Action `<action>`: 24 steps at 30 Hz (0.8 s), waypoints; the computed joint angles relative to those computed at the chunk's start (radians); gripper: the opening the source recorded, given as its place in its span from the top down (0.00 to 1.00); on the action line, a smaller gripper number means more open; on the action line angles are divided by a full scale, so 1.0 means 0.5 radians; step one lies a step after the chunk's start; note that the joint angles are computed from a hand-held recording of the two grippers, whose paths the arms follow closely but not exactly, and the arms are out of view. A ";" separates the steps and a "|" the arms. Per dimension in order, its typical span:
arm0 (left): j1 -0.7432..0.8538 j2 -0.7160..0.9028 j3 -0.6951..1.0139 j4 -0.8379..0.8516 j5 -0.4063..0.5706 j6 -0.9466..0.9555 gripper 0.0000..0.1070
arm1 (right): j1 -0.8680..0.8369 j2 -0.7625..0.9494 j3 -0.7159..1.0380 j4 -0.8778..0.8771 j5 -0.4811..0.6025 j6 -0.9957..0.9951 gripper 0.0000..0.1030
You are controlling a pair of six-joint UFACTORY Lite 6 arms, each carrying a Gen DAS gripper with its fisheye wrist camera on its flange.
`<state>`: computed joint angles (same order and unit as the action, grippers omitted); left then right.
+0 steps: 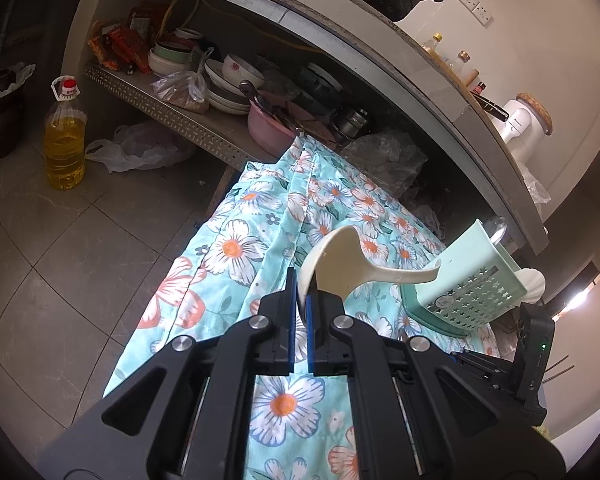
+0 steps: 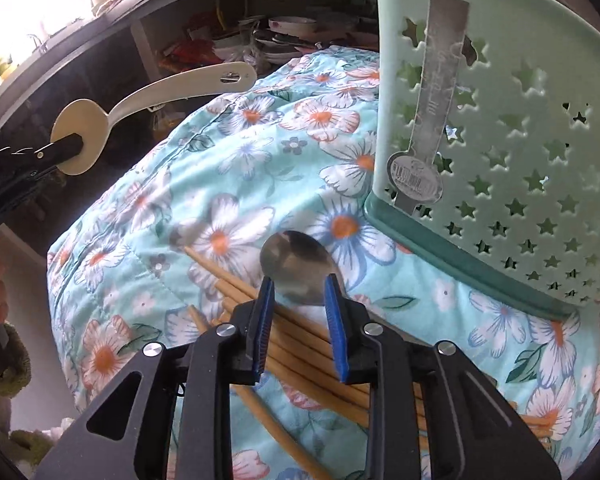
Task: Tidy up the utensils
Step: 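Grasp the second metal spoon with the right gripper while the left gripper holds the ladle raised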
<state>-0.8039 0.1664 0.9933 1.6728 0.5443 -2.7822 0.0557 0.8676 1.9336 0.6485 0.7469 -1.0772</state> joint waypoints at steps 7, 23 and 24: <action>0.010 -0.001 -0.005 0.012 -0.023 -0.023 0.98 | 0.074 -0.118 -0.150 -0.065 -0.221 -0.049 0.64; 0.024 -0.023 -0.061 0.066 -0.016 -0.105 0.98 | 0.216 0.055 0.107 -0.527 -0.263 0.261 0.60; 0.027 -0.024 -0.068 0.076 -0.019 -0.117 0.98 | 0.229 0.072 0.119 -0.548 -0.284 0.273 0.60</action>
<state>-0.7905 0.1542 0.9595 1.7108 0.5349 -2.8407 0.1700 0.9035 1.9933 0.3747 0.6048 -0.9407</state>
